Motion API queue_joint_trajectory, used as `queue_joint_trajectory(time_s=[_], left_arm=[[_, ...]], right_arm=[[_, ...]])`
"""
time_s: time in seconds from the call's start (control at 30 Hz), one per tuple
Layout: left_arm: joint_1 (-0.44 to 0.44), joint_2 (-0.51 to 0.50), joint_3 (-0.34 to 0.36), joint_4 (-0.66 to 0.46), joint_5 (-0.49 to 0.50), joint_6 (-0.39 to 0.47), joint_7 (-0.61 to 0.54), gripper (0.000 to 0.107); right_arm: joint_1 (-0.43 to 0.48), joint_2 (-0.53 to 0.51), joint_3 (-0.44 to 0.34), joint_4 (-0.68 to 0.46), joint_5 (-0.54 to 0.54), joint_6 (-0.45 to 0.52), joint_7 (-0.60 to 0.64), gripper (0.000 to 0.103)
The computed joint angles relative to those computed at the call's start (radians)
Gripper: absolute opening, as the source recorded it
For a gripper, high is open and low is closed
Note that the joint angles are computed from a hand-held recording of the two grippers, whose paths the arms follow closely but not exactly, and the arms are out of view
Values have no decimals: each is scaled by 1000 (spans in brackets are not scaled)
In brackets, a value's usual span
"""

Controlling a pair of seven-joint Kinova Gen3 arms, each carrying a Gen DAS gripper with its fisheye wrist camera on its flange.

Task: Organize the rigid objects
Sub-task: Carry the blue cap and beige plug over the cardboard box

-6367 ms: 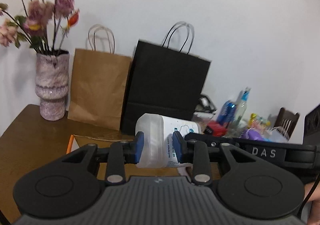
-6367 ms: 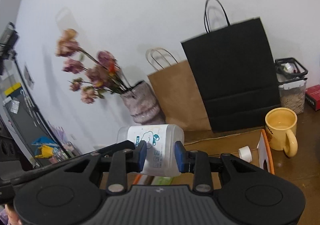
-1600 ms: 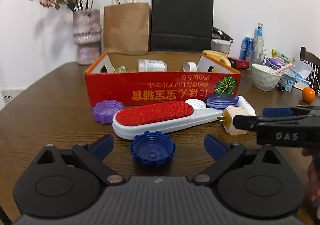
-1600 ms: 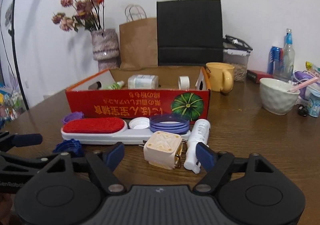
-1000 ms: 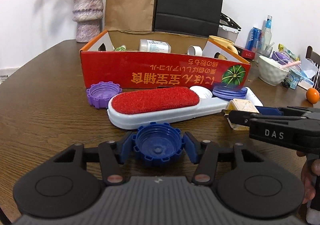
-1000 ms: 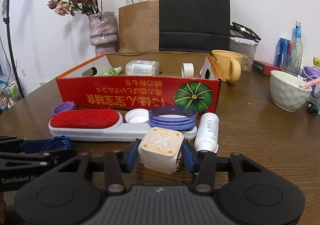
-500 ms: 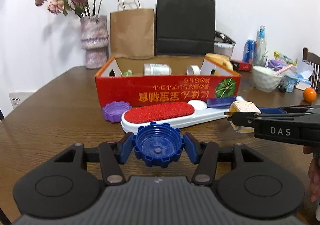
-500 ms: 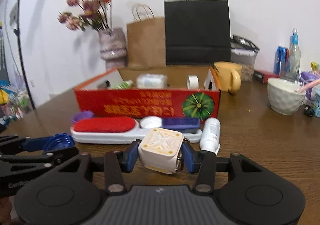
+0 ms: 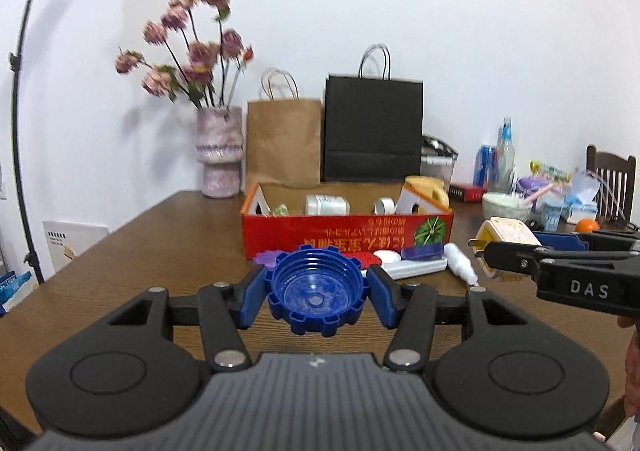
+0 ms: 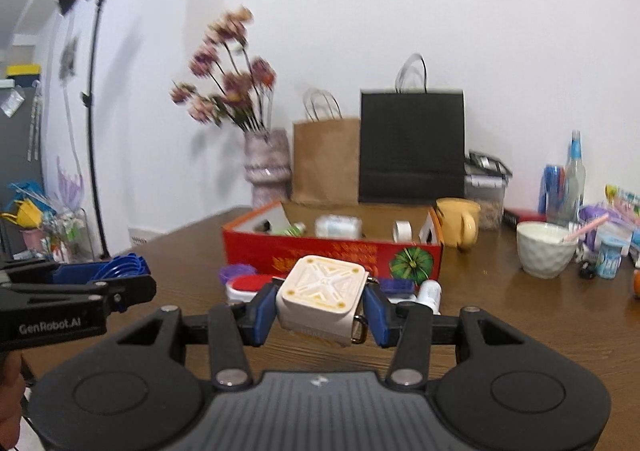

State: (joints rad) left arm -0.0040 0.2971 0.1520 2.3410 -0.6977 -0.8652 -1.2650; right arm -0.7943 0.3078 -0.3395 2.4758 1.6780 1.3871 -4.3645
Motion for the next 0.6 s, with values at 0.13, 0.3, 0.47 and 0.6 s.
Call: queue_joint_trajectory(time_s=[0.13, 0.3, 0.47, 0.6], left_arm=[[-55, -43, -25, 71, -53, -87, 9, 55], [-109, -74, -61, 133, -131, -172, 21, 55], [-147, -83, -88, 175, -181, -246, 16, 55], [-163, -91, -99, 197, -202, -281, 5, 55]], right_arm=[[-111, 13, -40, -14, -111, 93, 5, 46], [-258, 52, -62, -47, -261, 211, -24, 46], [-345, 75, -59, -70, -334, 268, -36, 46], [-375, 82, -54, -86, -353, 286, -23, 46]])
